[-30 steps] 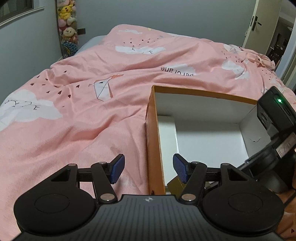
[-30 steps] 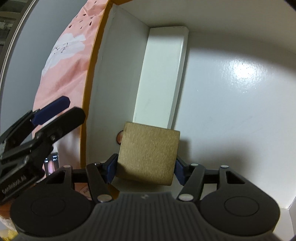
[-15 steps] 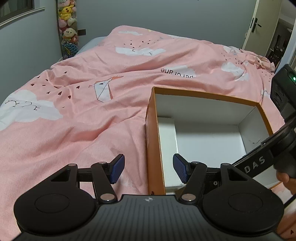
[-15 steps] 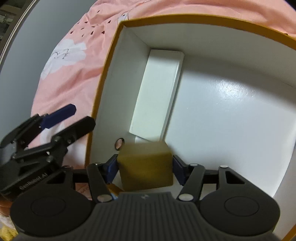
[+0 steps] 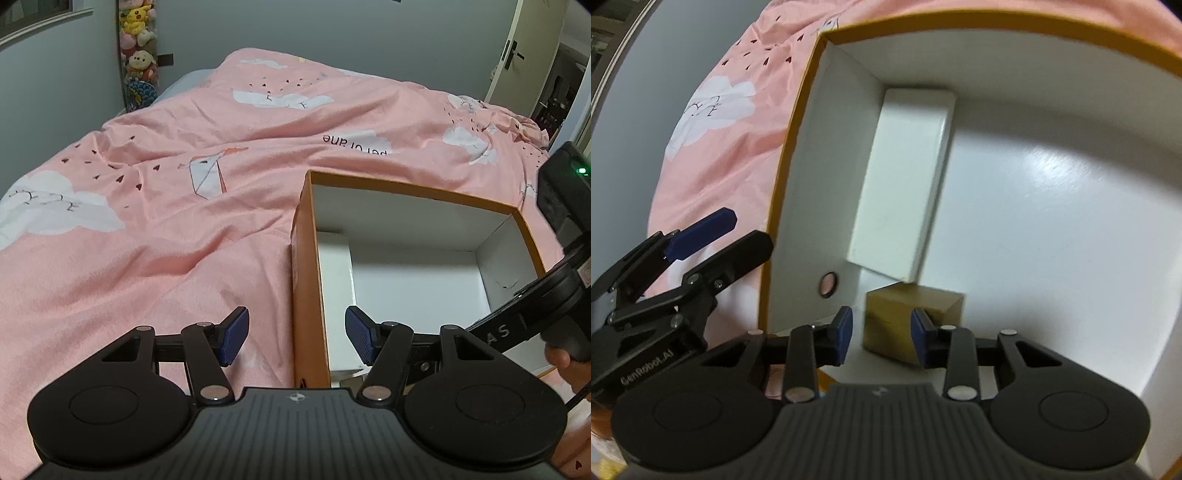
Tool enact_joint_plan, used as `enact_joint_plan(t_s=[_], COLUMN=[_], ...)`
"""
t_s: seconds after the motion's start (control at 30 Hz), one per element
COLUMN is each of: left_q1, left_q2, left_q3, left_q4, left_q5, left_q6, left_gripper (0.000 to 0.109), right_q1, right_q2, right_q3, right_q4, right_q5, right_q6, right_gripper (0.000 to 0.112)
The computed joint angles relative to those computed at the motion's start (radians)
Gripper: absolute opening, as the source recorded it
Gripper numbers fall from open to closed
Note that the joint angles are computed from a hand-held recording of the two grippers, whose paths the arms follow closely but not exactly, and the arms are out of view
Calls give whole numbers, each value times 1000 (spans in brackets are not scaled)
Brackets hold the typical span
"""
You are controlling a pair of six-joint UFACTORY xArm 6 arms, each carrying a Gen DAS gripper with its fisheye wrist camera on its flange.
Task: Organize objects
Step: 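Lower the gold box beside the white box with the right gripper and open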
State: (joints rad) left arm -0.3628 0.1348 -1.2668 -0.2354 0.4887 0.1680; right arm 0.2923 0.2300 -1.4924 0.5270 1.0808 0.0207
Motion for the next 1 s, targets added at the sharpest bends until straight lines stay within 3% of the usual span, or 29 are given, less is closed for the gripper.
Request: enact_joint_plan(t_s=[0.13, 0.2, 0.3, 0.73, 1.0], left_q1=[1, 1, -1, -4, -4], left_q2=[4, 3, 0, -3, -11], left_q3=[-1, -1, 2, 4, 13], left_q4=[-18, -22, -14, -1, -8], left_q5=[13, 19, 22, 36, 26], left_q6=[11, 12, 6, -11, -3], left_gripper=[70, 70, 70, 70, 70], right_q1=[-2, -9, -21, 11, 19], right_q2=[-27, -33, -30, 13, 19], right_q3=[44, 63, 86, 76, 67], right_q4=[-51, -49, -1, 115, 101], right_q5=[-33, -35, -30, -69, -80], right_q6=[12, 11, -2, -53, -44], right_gripper=[36, 26, 22, 18, 19])
